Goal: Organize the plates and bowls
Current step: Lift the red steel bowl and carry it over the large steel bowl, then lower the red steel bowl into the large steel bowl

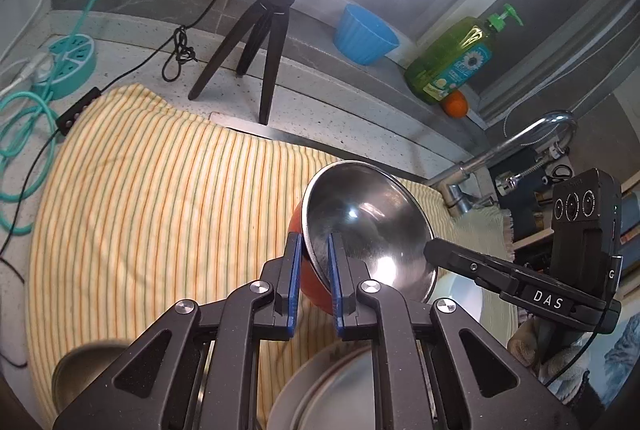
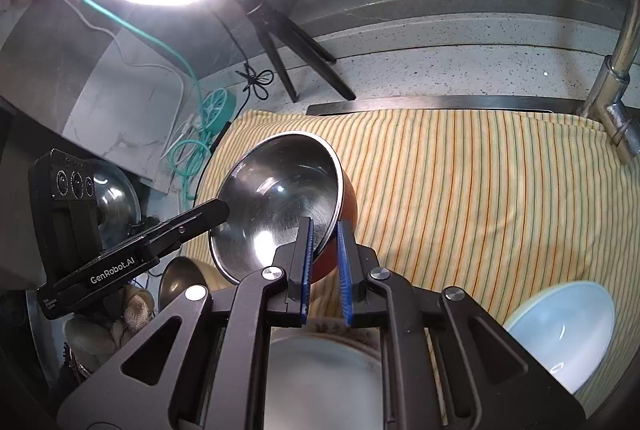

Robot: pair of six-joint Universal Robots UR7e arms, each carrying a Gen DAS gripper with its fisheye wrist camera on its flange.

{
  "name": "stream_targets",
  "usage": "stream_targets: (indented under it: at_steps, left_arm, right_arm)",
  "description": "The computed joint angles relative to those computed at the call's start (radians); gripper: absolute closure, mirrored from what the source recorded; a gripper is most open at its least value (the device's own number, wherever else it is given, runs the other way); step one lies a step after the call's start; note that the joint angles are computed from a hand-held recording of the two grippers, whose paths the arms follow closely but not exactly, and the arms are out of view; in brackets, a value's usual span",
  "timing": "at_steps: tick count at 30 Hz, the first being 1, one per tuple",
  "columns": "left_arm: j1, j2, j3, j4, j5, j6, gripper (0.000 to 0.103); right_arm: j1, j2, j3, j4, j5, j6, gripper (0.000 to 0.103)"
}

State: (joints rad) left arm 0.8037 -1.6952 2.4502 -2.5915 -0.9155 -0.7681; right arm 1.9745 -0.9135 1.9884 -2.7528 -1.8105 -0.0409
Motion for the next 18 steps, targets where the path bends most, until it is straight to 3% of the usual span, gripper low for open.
stream_targets:
  at_steps: [10, 18]
  left_arm:
    - [-0.161, -0.206, 0.080, 0.225, 0.088, -0.173, 0.092]
    - [-0.293, -0.436, 0.108, 0.571, 0.147, -0.399, 0.092]
  right_arm:
    - [0.083, -0.064, 0.084, -0.021, 0.005, 0.007, 0.091]
    - [0.152, -0.050, 0.111, -0.030, 0.026, 0.011, 0.091]
